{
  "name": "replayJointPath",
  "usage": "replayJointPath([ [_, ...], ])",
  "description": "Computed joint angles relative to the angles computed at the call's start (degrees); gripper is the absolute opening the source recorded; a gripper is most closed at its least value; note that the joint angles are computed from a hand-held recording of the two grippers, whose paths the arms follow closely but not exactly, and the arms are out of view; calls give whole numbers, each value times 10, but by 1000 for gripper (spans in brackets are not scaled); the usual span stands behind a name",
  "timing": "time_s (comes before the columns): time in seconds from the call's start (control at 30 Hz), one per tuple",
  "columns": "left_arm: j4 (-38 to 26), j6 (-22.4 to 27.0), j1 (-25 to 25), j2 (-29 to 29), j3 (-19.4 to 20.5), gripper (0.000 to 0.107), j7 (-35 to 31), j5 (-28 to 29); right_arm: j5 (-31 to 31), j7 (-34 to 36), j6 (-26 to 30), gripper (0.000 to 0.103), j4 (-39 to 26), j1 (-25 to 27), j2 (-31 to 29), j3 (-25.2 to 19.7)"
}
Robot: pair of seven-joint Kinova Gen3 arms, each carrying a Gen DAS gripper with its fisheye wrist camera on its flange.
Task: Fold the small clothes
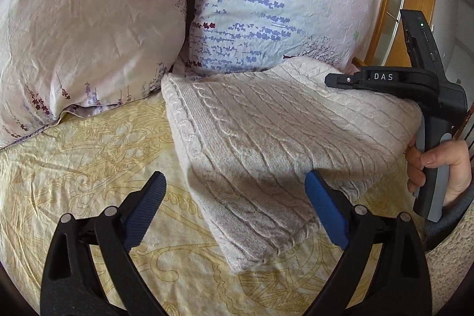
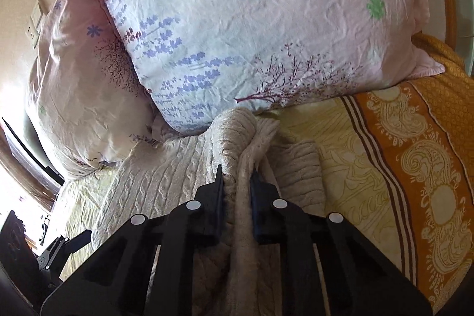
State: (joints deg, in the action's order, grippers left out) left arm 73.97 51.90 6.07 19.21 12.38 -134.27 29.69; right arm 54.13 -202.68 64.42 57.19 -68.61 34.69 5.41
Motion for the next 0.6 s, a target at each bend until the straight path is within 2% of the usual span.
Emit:
replayJointPath([
  [0.1, 7, -8, -4, -3, 2, 98, -9, 8, 27, -58, 11, 14, 23, -17, -8, 15],
  [0.2, 10, -17, 2, -6, -2, 99, -2, -1, 31, -90, 35, 14, 30, -16, -12, 9],
  [0.3, 18, -38, 18, -12, -9, 101, 12, -26, 27, -124, 31, 14, 51, -5, -22, -3],
  [0.43, 48, -102, 51, -31, -21, 101, 48, -90, 16, -135, 31, 14, 59, 7, -28, -18],
  [0.6, 49, -109, 54, -33, -16, 101, 64, -111, 14, -145, 27, 14, 64, 11, -30, -25],
])
